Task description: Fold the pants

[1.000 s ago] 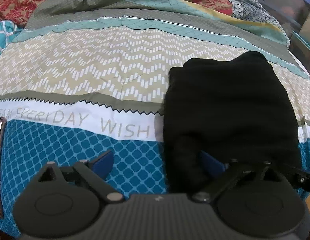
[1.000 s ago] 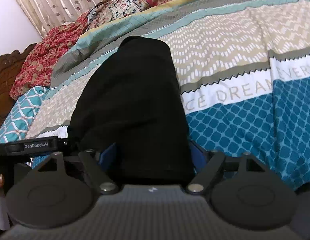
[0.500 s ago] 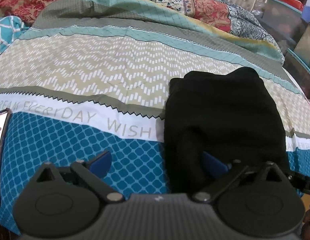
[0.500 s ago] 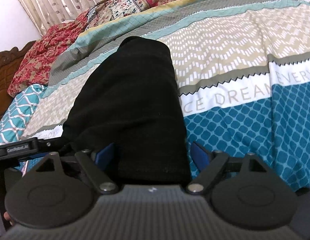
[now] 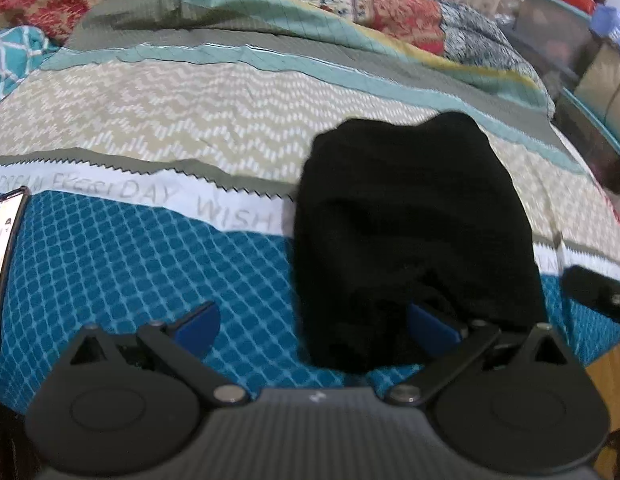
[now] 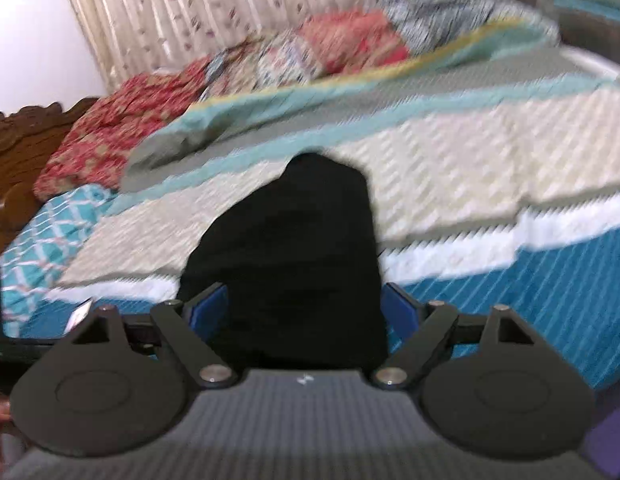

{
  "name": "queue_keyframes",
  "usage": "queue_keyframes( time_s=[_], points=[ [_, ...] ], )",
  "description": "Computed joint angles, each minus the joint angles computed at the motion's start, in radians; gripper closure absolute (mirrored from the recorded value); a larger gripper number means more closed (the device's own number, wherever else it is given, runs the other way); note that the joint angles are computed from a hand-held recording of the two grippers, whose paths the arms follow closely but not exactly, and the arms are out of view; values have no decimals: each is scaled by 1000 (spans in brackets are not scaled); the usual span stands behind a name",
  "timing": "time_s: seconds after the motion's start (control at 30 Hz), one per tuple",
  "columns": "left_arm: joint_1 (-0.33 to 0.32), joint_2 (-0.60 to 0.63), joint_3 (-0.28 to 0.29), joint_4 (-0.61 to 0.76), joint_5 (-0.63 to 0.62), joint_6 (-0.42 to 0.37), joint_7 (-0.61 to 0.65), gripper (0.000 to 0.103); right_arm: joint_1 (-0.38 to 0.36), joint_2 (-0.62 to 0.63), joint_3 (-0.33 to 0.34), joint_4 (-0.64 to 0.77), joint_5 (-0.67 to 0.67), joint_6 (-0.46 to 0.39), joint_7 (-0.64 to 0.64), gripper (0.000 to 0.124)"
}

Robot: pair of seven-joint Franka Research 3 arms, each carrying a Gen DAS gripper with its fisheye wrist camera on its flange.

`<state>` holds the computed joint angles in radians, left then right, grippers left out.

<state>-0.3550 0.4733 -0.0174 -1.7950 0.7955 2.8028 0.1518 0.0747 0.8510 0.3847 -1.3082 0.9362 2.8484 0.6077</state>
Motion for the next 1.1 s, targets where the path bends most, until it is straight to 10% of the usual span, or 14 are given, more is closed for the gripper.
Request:
queue_keyframes(
  time_s=[0.27,0.53,1.1],
  points=[
    [28,48,-68,57,-149,-137,172,0,125,163,-214,279,-303,-393,541,38],
    [-8,87,-62,121,-158,-243,243,0,101,155,-169,254,-337,-381,551,32],
    [17,78,-76,104,-230,-215,297,0,94,156,-158,265,-334,-401,530,23]
  ],
)
